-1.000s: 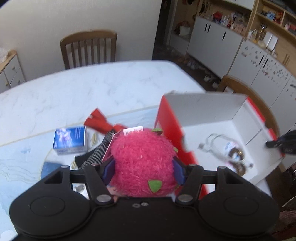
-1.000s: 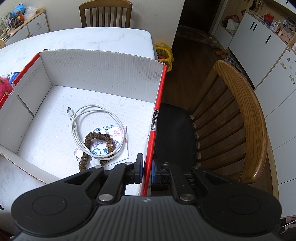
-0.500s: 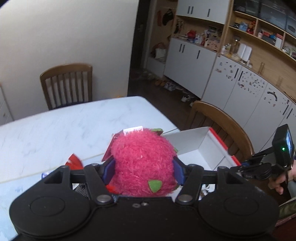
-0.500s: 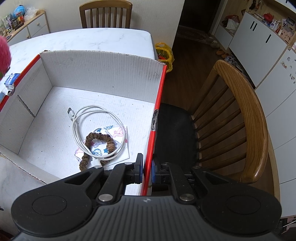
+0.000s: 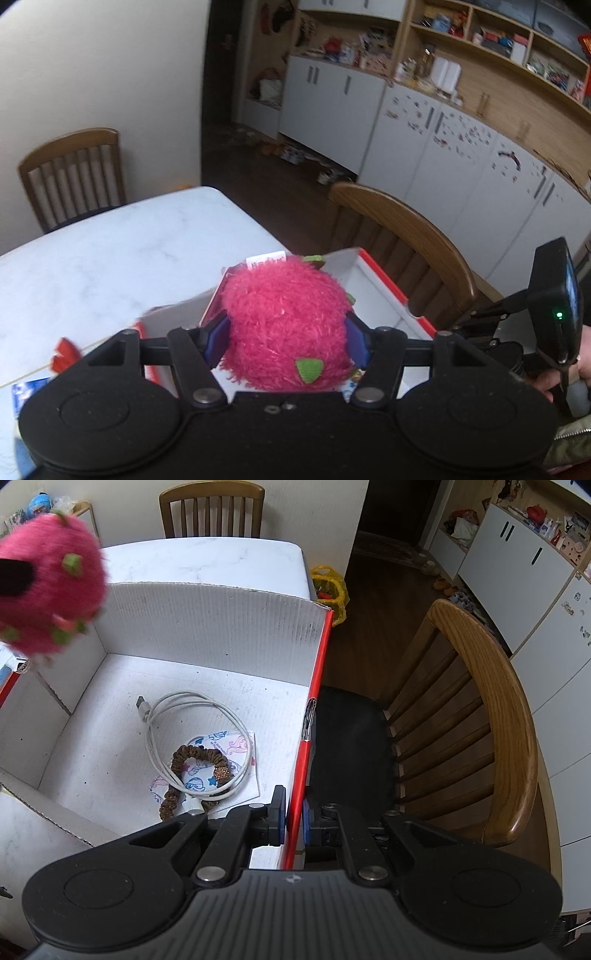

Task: Organize objects
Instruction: 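Carry the pink plush over the box with the left gripper, then lower the plush onto the cable in the box and open the left gripper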

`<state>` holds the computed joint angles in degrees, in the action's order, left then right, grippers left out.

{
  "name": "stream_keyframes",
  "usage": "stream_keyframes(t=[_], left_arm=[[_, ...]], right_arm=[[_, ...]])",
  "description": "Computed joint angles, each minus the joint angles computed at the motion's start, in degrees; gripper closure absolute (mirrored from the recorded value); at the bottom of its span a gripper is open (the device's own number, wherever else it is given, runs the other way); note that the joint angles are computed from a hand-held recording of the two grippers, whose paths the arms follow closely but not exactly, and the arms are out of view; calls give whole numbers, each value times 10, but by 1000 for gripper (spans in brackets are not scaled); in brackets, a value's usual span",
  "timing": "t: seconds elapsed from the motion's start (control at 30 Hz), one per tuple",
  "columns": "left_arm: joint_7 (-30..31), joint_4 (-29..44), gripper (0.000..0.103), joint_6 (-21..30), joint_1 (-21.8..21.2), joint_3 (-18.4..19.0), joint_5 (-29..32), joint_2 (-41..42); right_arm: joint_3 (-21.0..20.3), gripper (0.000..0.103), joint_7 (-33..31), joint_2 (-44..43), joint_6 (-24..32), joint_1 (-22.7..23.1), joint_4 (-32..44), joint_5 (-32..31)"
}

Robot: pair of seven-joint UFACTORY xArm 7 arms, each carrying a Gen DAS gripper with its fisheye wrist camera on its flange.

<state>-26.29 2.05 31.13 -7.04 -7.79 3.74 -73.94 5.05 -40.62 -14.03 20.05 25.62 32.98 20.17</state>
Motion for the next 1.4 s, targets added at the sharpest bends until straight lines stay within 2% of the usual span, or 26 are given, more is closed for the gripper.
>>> stream_keyframes(t=[0.13,0.37,0.63,0.8,0.93,1.17,1.3,1.33,1.4], left_arm=[[4,22,42,-86,-5,-10,3,132],[2,72,42,-176,9,-32,20,312],[-16,109,42,-220,35,-57,42,439],[-32,120,42,-252,54,-71,63,485],[-57,134,41,-266,86,-102,91,518],[-53,134,36,-268,61,-68,84,522],[-62,123,27,-263,57,-70,77,501],[-61,119,22,-262,53,-65,74,494],[-59,109,18,-258,42,-56,66,475]], right_arm=[[-1,95,-5,0,-2,1,-1,3],[-5,95,-16,1,-3,4,-2,12],[-5,95,-24,1,0,3,0,19],[-5,94,-27,-1,-1,4,-2,22],[-6,94,-30,-4,-2,5,-5,25],[-6,94,-30,-4,0,5,-5,26],[-7,94,-30,-5,1,4,-5,26],[-6,94,-30,-5,1,4,-5,26],[-6,95,-30,-6,2,4,-6,26]])
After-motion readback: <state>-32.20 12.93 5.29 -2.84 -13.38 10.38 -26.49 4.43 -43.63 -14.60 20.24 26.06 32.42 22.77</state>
